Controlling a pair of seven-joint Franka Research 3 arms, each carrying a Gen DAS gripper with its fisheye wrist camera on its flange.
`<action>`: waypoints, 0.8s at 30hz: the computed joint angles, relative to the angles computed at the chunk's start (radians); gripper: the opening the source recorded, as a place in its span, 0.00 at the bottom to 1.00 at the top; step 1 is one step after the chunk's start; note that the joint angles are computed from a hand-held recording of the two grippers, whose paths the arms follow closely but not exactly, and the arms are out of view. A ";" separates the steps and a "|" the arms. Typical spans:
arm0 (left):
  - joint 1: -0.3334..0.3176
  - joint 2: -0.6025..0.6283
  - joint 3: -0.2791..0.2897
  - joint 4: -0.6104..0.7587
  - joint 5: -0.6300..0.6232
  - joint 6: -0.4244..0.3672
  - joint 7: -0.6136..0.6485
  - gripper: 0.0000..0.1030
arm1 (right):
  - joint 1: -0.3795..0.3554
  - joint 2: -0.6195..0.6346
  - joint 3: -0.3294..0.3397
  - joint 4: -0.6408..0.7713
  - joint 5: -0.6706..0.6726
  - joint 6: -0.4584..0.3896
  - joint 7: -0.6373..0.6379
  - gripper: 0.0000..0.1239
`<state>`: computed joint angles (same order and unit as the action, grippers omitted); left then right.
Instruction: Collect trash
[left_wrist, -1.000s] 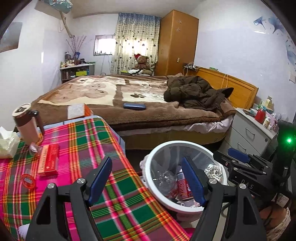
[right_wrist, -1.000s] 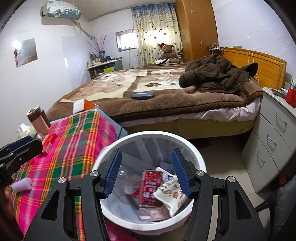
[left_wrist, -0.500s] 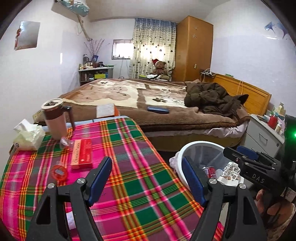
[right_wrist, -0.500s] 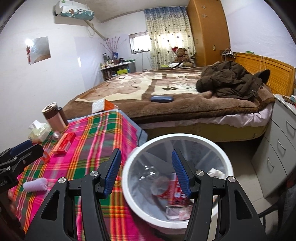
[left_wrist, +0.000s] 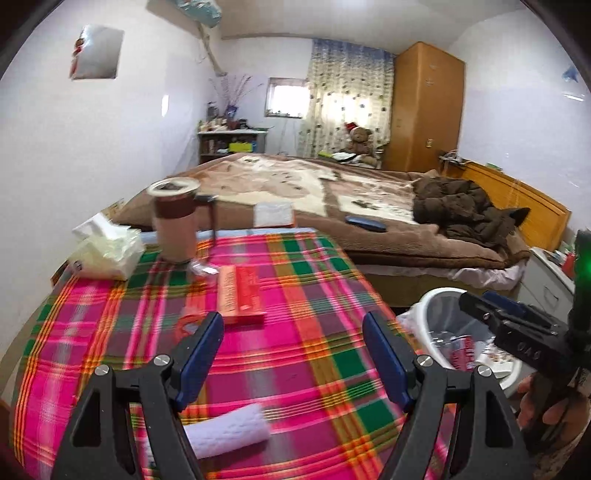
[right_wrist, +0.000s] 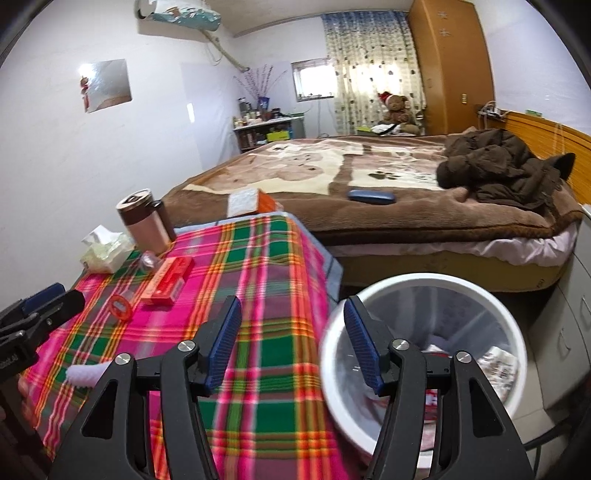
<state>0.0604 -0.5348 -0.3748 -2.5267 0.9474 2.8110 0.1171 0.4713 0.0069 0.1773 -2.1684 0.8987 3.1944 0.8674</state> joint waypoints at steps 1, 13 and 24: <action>-0.001 -0.009 0.006 -0.011 -0.005 -0.013 0.005 0.77 | 0.003 0.007 0.003 0.008 0.004 0.002 -0.006 0.50; 0.042 -0.090 0.098 -0.134 -0.098 0.004 0.107 0.77 | 0.020 0.126 0.010 0.129 -0.310 -0.093 0.271 0.53; 0.089 0.049 0.154 -0.123 -0.186 0.163 0.264 0.77 | 0.081 0.245 -0.041 0.269 -0.622 -0.175 0.524 0.54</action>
